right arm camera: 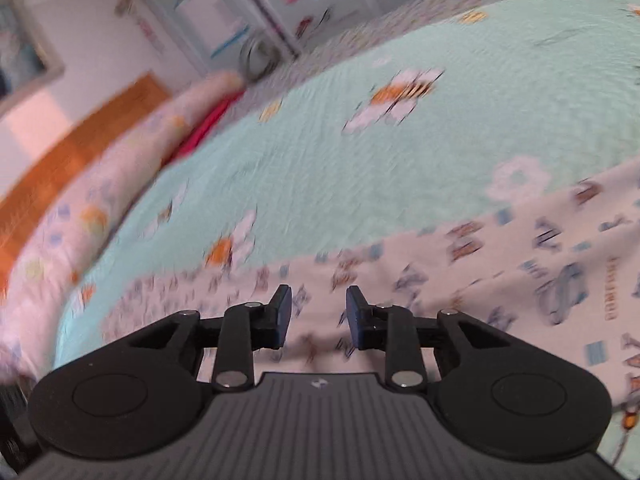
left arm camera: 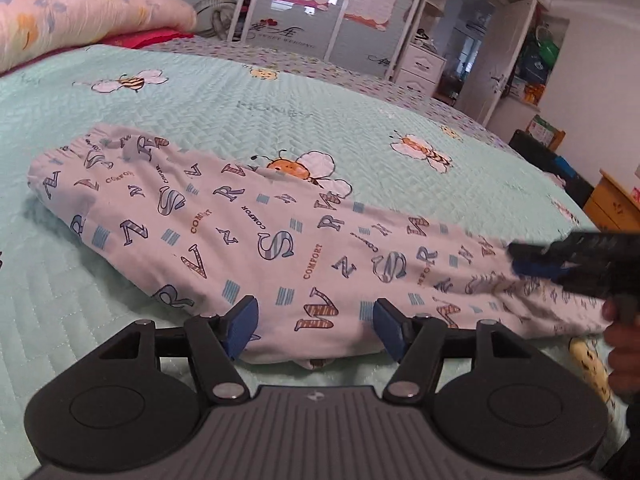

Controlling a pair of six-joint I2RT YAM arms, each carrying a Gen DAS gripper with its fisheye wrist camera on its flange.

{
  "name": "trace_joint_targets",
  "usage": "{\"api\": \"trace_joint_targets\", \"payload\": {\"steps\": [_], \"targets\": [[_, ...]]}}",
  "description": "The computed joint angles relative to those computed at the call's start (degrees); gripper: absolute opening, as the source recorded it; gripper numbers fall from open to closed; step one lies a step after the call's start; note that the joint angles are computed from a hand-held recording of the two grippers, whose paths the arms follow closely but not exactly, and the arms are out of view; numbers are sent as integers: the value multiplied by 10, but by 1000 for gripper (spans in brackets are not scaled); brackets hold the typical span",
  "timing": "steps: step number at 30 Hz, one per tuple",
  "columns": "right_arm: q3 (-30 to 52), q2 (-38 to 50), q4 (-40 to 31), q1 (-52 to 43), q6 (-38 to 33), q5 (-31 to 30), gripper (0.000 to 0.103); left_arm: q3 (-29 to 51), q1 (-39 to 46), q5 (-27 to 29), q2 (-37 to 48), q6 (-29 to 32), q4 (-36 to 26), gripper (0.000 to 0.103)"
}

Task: Fold clothes
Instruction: 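Open the right gripper and lay the pants flat along the quilt, then grasp the gray waistband end of the lettered pants with the right gripper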

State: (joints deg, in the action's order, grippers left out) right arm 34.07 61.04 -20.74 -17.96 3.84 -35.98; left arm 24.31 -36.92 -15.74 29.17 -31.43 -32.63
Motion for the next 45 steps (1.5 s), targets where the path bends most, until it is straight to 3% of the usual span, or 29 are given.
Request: {"api": "trace_joint_targets", "payload": {"steps": [1, 3, 4, 6, 8, 11, 12, 14, 17, 19, 20, 23, 26, 27, 28, 30, 33, 35, 37, 38, 39, 40, 42, 45], "targets": [[11, 29, 7, 24, -8, 34, 28, -1, -19, -20, 2, -9, -1, 66], [35, 108, 67, 23, -1, 42, 0, 1, -44, -48, 8, -14, -6, 67], [49, 127, 83, 14, 20, 53, 0, 5, -56, -60, 14, -18, -10, 67], [75, 131, 90, 10, 62, 91, 12, 6, -54, -57, 11, -21, -12, 67], [74, 90, 75, -11, 54, 50, 15, 3, -37, -39, -1, -22, -12, 67], [41, -6, -17, 2, -6, 0, 31, -8, -17, -19, -17, -27, -3, 68], [32, -21, -45, 23, -32, 1, 31, -10, -17, -19, -18, -27, 0, 68], [23, 5, -30, 84, -51, 56, 29, -8, -21, -23, -12, -24, 2, 68], [30, 100, 94, 71, 7, 111, 0, 1, -21, -19, -2, -8, -6, 68], [44, 103, 93, 31, 68, 100, 5, 3, -11, -7, -7, -4, -11, 68], [36, 72, 89, 11, 66, 86, 19, 3, -7, -2, -12, -7, -13, 68], [-2, -45, 2, -40, -30, 27, 37, 3, -4, -1, -22, -29, -14, 68], [-48, -76, 15, -93, -114, 87, 35, 17, -33, -28, -15, -54, -22, 68], [-55, -61, 40, -132, -106, 105, 29, 26, -47, -36, -13, -56, -28, 68], [-48, -33, 57, -194, -80, 81, 22, 35, -62, -45, -11, -59, -34, 68], [-21, 2, 54, -307, -50, -8, 23, 52, -105, -77, -9, -71, -49, 69], [6, 4, 9, -348, -111, -65, 29, 65, -151, -106, 9, -92, -47, 71], [27, 29, -13, -330, -156, -70, 30, 73, -174, -116, 40, -100, -33, 71], [42, 94, 63, -293, -107, 15, 29, 83, -195, -125, 68, -107, -22, 71], [49, 128, 96, -298, -81, 49, 22, 90, -209, -133, 76, -112, -23, 71], [52, 137, 113, -323, -60, 36, 11, 97, -224, -143, 83, -115, -26, 71], [53, 140, 125, -353, -40, 9, 14, 104, -237, -152, 89, -118, -30, 71], [46, 129, 140, -409, -17, -57, 30, 112, -248, -156, 100, -119, -28, 71], [56, 116, 28, -456, -143, -158, 35, 119, -252, -143, 136, -117, -1, 71]]}}
